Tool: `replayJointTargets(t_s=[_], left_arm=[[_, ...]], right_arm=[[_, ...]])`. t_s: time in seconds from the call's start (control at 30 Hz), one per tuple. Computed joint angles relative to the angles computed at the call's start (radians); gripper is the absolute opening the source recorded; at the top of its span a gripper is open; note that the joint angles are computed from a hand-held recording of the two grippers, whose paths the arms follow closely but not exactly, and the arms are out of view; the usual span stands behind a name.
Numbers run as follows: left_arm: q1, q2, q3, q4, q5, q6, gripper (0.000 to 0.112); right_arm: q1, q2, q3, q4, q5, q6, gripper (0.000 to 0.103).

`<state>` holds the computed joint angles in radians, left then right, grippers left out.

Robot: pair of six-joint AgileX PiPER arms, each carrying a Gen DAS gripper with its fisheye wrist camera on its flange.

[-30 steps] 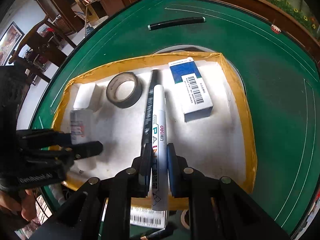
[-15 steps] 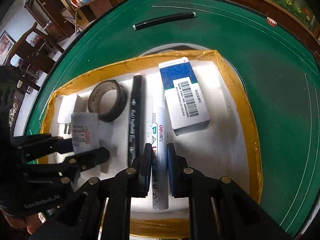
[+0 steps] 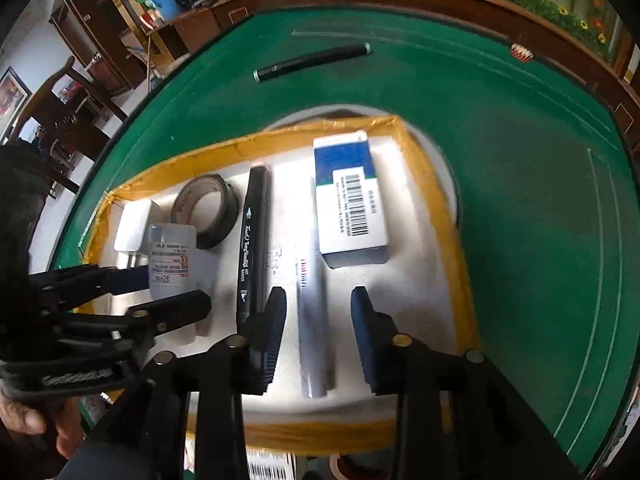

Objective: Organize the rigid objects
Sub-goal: 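Open the left tool to drop the bottle while the right tool releases the paint marker into the tray, then move the left tool to the second white bottle and close on it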

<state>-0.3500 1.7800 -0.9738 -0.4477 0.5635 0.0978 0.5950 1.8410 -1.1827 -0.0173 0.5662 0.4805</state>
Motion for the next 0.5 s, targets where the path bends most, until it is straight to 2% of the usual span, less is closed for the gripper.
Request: replayJointTargets(t_s=[0.07, 0.2, 0.23, 0.3, 0.37, 0.5], left_arm=[[-0.016, -0.004, -0.002, 0.006, -0.01, -0.027, 0.078], [-0.063, -0.027, 0.001, 0.114, -0.029, -0.172, 0.092], [-0.068, -0.034, 0.003, 0.129, -0.03, -0.196, 0.093], [-0.077, -0.048, 0.006, 0.144, -0.026, -0.223, 0.093], [-0.088, -0.066, 0.01, 0.167, -0.018, -0.254, 0.093], [-0.121, -0.136, 0.041, 0.231, -0.008, -0.332, 0.094]], right_arm=[[0.004, -0.056, 0.049, -0.01, -0.022, 0.015, 0.034], [0.03, -0.161, 0.14, -0.043, -0.059, 0.074, 0.052], [0.043, -0.189, 0.166, -0.058, -0.07, 0.104, 0.055], [0.052, -0.225, 0.201, -0.058, -0.092, 0.126, 0.07], [0.069, -0.26, 0.242, -0.061, -0.119, 0.151, 0.078], [0.096, -0.305, 0.293, -0.07, -0.14, 0.17, 0.087]])
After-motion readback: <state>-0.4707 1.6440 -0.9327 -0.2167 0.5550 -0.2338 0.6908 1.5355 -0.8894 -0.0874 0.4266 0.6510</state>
